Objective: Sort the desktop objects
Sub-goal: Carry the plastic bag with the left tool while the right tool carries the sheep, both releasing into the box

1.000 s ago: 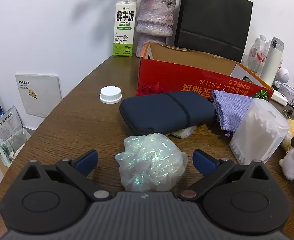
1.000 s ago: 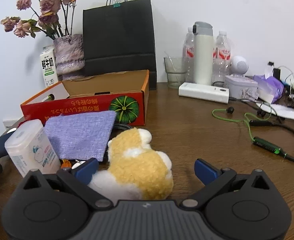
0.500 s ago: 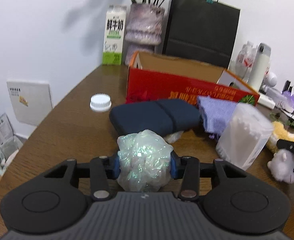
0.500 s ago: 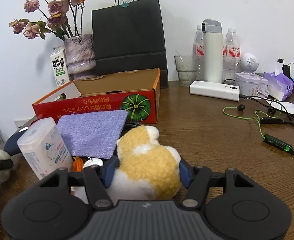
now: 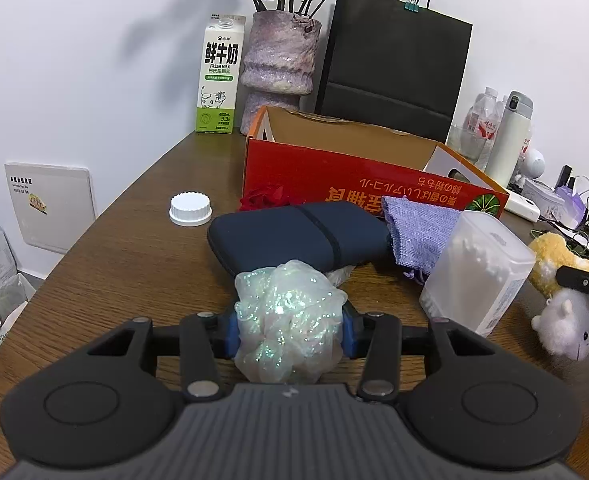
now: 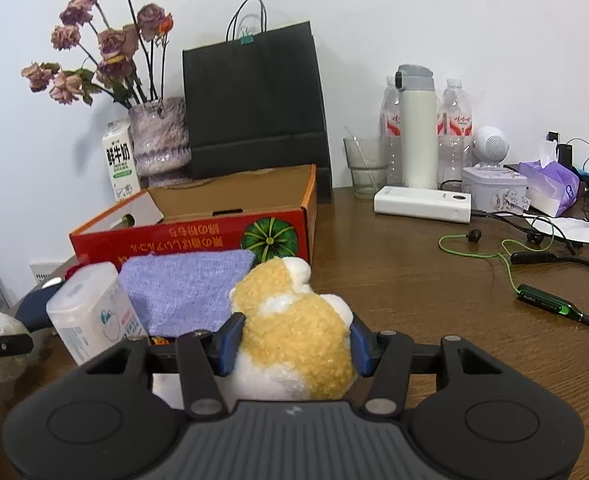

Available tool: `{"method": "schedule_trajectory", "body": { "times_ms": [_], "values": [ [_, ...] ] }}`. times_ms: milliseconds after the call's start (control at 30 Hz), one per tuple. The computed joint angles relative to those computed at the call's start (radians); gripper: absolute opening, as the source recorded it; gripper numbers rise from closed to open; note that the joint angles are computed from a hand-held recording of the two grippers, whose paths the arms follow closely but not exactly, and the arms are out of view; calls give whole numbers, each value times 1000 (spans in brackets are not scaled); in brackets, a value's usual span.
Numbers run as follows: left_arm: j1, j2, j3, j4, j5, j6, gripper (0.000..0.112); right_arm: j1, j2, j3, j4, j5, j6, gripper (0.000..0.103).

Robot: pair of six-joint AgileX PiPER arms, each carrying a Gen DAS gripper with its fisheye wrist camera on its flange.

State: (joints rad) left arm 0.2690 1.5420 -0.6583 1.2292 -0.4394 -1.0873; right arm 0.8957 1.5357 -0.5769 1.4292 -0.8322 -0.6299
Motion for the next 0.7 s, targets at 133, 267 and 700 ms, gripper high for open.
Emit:
{"method": "schedule_trajectory", "body": {
  "times_ms": [133,267,700],
  "values": [
    [6,1,1,5,-14,-2,46,7,-11,10,-14,-15,21,52],
    [3,-7,12,-30,-14,35,46,19,-14,12,-16,-30,26,52],
    [-9,-62,-25,36,-69,-31,46,24,-69,0,-26,-49,-2,52]
  ]
}}
